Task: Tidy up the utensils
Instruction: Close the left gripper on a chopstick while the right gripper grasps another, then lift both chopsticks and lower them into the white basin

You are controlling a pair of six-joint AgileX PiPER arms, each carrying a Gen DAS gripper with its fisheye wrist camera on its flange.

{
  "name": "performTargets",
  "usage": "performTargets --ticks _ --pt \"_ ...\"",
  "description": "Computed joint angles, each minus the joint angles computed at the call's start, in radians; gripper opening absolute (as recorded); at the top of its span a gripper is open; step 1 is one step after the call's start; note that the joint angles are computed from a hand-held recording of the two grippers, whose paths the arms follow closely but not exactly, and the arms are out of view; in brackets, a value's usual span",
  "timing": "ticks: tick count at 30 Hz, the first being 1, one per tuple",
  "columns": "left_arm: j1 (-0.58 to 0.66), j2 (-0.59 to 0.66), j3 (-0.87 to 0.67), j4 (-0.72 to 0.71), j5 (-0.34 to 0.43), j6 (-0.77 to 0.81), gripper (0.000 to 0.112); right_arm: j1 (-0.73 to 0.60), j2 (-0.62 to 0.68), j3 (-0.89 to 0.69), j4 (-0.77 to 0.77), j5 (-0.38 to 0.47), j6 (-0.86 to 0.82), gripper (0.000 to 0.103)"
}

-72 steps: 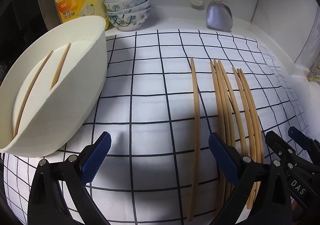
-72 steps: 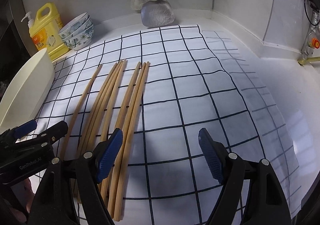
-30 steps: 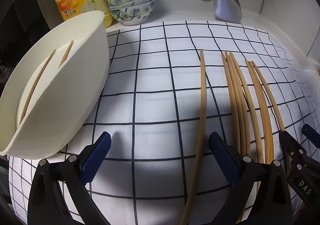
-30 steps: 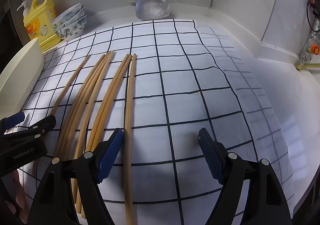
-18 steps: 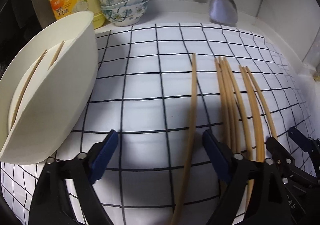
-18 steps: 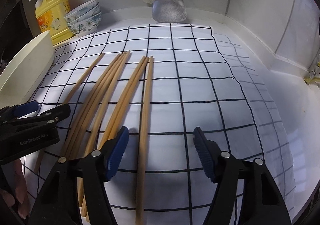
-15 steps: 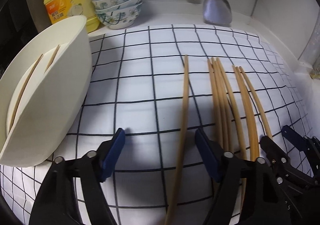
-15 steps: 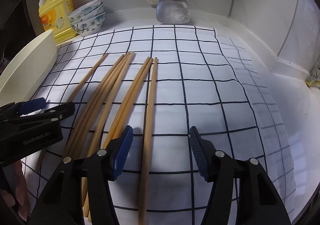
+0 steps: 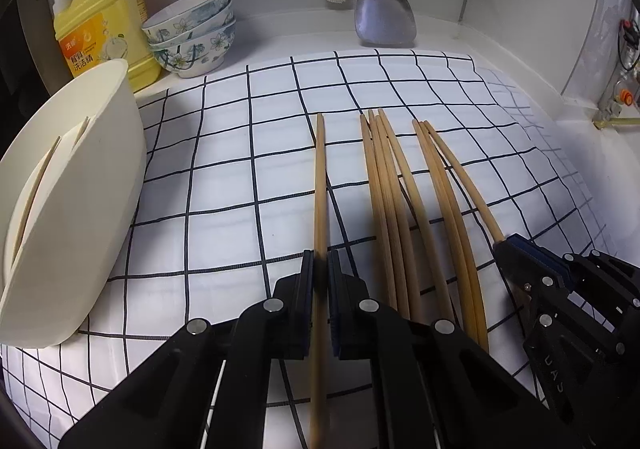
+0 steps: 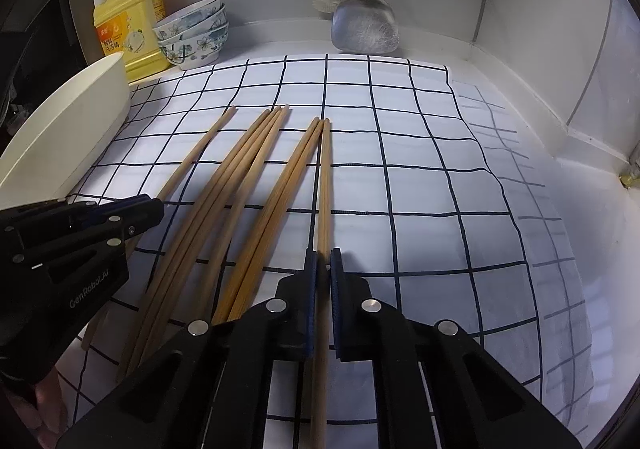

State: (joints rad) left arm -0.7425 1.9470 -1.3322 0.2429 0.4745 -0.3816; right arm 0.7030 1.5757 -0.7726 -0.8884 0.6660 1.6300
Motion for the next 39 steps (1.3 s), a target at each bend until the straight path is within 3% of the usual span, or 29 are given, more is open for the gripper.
performTargets --ticks 5,12,19,24,29,32,39 --pt "0.018 -0.017 0.012 -0.098 0.012 0.087 0.007 -0.017 -0.032 0.023 0.016 -0.040 0.008 0.006" --pt "0.028 -0.062 0.022 -0.177 0.046 0.162 0.007 -0.011 -0.104 0.019 0.059 -0.012 -0.026 0.006" --pt "0.038 -0.175 0.017 -0.185 0.136 0.150 0.007 0.004 -0.181 -0.043 0.126 0.038 -0.121 0.006" --pt "0.101 -0.274 0.006 -0.218 0.224 0.151 0.007 0.017 -0.175 -0.177 0.205 0.077 -0.275 0.006" --pt "0.211 -0.337 -0.021 -0.258 0.282 0.206 0.007 0.044 -0.094 -0.369 0.259 0.119 -0.394 0.006" --pt "0.318 -0.354 -0.054 -0.297 0.315 0.292 0.007 0.065 0.020 -0.528 0.295 0.125 -0.444 0.006" --pt "0.586 -0.241 -0.235 -0.471 0.404 0.618 0.007 0.093 0.350 -0.977 0.374 0.216 -0.496 0.006"
